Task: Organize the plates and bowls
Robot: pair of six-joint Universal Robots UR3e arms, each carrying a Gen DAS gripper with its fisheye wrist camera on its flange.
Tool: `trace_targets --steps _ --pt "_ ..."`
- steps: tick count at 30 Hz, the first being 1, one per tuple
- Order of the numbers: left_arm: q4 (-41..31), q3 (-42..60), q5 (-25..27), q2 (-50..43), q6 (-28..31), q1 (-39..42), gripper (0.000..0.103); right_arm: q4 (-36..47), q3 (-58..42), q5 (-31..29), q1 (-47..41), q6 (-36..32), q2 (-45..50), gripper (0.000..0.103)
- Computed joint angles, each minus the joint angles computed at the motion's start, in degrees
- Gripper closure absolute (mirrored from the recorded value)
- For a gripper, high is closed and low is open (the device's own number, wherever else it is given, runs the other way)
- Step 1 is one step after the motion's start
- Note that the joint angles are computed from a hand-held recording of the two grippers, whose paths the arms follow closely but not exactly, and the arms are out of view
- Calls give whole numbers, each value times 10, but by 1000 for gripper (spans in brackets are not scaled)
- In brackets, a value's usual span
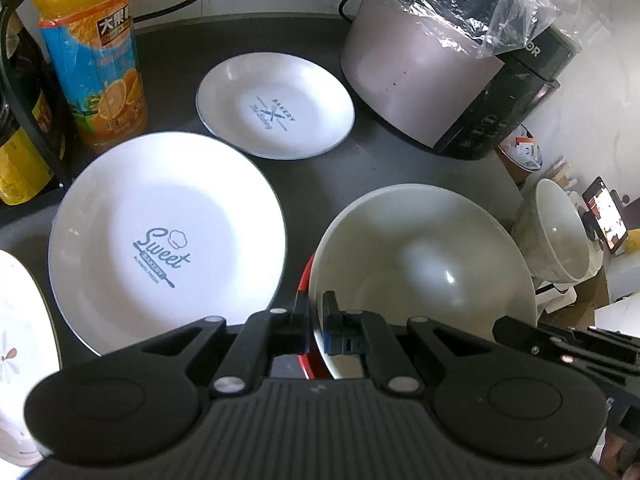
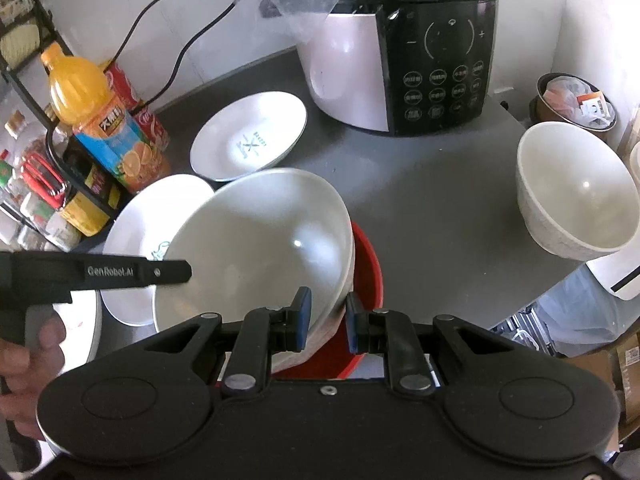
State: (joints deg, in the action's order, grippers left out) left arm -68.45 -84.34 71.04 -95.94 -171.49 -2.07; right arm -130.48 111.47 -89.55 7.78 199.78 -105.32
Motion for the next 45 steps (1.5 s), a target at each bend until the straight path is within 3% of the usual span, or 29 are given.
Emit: trace_targets --steps 6,9,20,22,24,26,28,33,45 --pt "16 -9 5 3 11 -4 98 6 -1 -12 10 4 12 84" --pt "28 -15 17 6 18 -12 97 13 -3 -34 20 14 16 71" --pt "36 5 59 5 -4 -32 92 14 25 -7 -28 -19 -52 70" --pt "30 25 77 -4 -10 -44 85 23 34 7 -45 -25 -68 69" --pt "26 44 90 -14 -17 -56 63 29 48 39 -71 -30 -88 56" --pt "31 57 101 -22 -23 -67 49 32 59 57 -89 -44 -106 47" --pt "36 74 127 -30 -44 -86 42 35 69 69 -108 -58 -125 45" --pt "18 141 169 -64 -75 -129 29 81 99 150 -209 -124 -194 33" --pt "-6 283 228 -164 -138 -233 27 364 108 316 -552 -424 -353 30"
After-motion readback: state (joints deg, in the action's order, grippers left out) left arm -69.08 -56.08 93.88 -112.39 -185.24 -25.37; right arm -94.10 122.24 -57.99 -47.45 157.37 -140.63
